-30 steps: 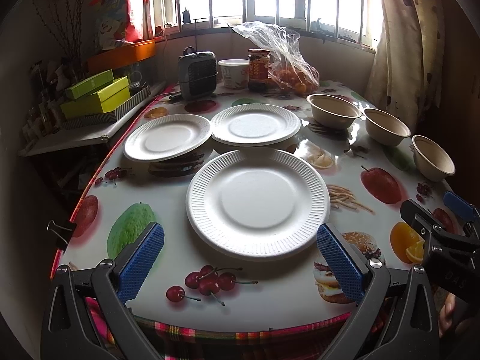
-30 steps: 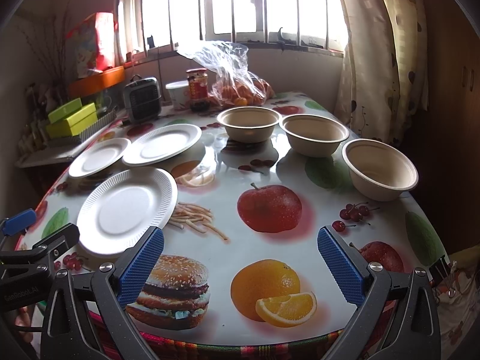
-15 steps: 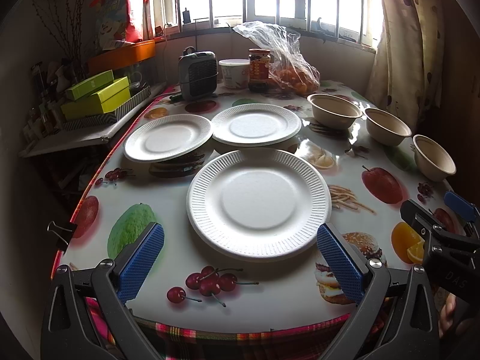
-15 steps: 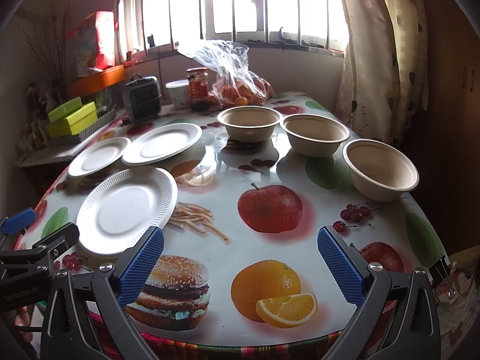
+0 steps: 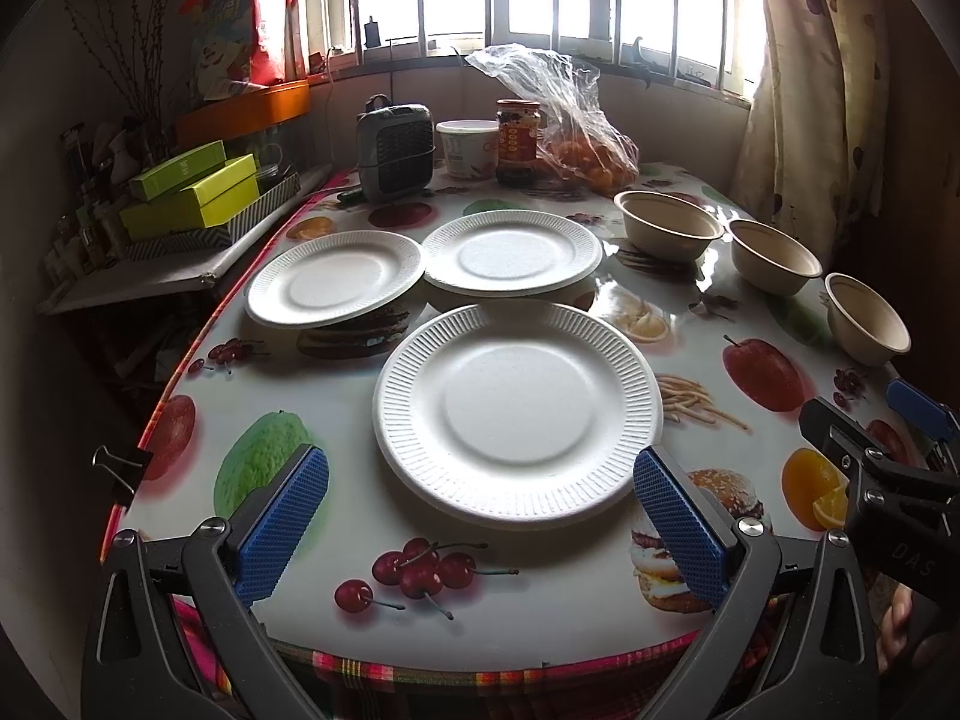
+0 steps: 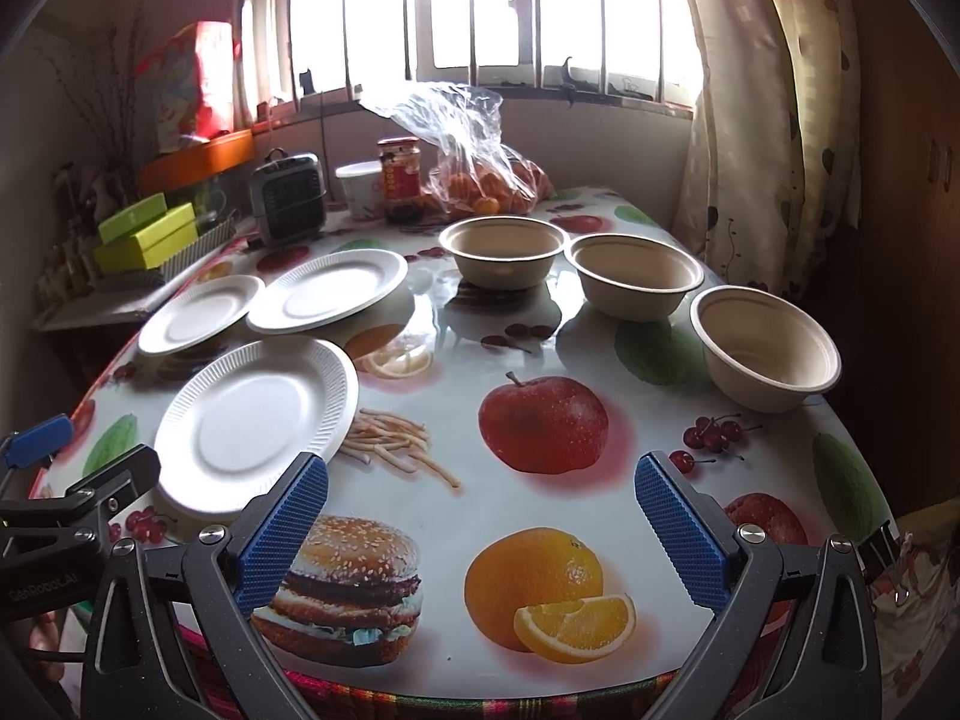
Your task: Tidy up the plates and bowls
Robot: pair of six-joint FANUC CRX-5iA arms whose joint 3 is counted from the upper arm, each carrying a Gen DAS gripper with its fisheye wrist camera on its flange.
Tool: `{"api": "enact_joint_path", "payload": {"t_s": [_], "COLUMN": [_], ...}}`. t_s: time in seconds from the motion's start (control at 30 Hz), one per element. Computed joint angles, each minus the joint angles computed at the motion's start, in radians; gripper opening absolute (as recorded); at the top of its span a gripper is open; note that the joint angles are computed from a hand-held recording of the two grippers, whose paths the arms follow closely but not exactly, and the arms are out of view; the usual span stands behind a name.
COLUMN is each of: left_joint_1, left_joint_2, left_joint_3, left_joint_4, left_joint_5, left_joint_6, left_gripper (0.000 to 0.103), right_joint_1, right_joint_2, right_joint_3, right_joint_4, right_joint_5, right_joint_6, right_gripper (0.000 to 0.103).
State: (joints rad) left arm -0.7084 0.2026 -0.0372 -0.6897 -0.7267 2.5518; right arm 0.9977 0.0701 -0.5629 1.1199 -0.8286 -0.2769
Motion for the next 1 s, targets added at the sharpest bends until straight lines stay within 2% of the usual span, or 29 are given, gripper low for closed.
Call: {"api": "enact_joint_path", "payload": {"t_s": [0.13,0.27,0.37,0.47,0.73,1.0], "left_joint_1": [0.017,0.08,0.092,0.144,0.225,0.301], "left_joint_2": [-0.008,-0.023,-0.016,-0.012,-0.005,-0.003], "left_joint_3": [-0.003,-0.029,-0.009,-0.013,0.013,0.046], "left_joint_4": [0.007,0.109,0.097,0.181,0.215,0.203], "left_joint_5": [0.023,0.098,0.083,0.117,0.113,0.062], "left_joint_6": [-0.016,-0.103,-0.105,-0.175,-0.203,-0.178], "left_gripper": [0.102,0.102,0.102,0.102,0.102,0.102], "right_joint_1": [-0.018,-0.042,-0.07,-0.1,-0.158,-0.187], "right_joint_2": [-0.004,0.005,0.014,0.03,0.084,0.186], "right_joint_3": [0.013,0.026,0.041,0.067,0.15,0.306], "right_joint_4": [0.022,0.04,0.06,0.07,0.07,0.017], "right_joint_5": [0.018,0.046,0.074,0.099,0.19,0.29], "right_joint_6": [0.029,0.051,0.075,0.108,0.211,0.391], "right_gripper": [0.103,0.103,0.103,0.103,0.103,0.103]}}
